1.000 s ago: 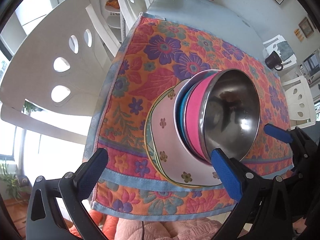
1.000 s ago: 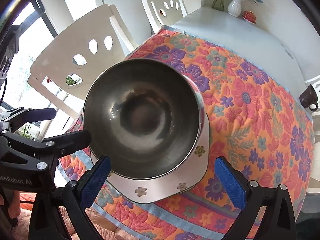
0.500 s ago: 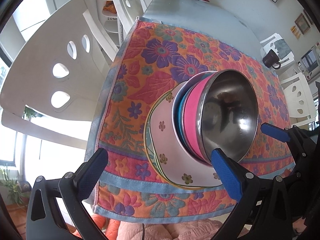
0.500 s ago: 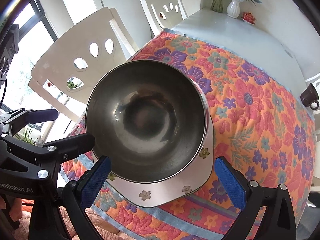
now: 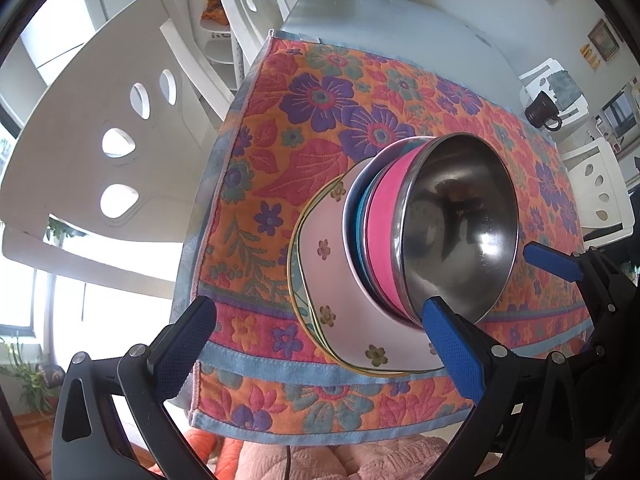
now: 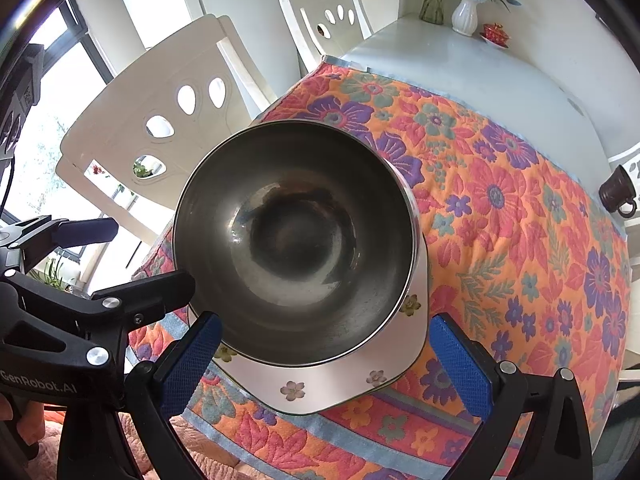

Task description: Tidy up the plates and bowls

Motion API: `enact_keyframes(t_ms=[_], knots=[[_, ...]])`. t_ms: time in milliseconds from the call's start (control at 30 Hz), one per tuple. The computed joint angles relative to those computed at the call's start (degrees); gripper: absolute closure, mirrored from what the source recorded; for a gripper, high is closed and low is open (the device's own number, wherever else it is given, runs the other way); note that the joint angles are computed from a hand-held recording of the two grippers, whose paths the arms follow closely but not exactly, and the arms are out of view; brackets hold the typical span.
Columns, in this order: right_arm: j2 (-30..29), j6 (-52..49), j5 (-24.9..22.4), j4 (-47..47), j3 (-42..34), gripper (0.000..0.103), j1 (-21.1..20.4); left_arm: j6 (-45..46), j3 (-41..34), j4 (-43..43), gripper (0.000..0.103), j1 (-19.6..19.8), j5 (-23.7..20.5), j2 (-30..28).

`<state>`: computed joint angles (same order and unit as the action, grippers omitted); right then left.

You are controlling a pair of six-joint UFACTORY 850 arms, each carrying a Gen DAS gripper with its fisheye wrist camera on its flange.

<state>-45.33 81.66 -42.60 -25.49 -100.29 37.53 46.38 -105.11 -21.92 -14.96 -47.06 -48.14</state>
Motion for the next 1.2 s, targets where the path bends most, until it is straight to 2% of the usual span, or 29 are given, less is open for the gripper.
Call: enact_keyframes(t_ms=[633, 800, 900, 1200], knots=[[0.27, -0.90, 0.92, -0.50, 0.74, 0.000, -0.21, -3.05, -1.46, 1.64, 0.001, -0.10, -1.91, -1.09], [-0.20, -2.60, 0.02, -1.33, 0.06, 0.000, -0.17, -4.01, -1.24, 1.97, 0.001, -0.12, -1.87, -1.03], [-1.21, -4.46, -2.58, -0.76, -1.30, 0.000, -0.26, -4.71, -1.22, 2.06, 0.001, -0.10, -1.72, -0.99], [-0.77, -6.78, -0.31, 0.32, -0.37, 0.000, -0.85, -6.72, -0.74, 2.79, 0.001, -0.09, -1.03, -0.64]])
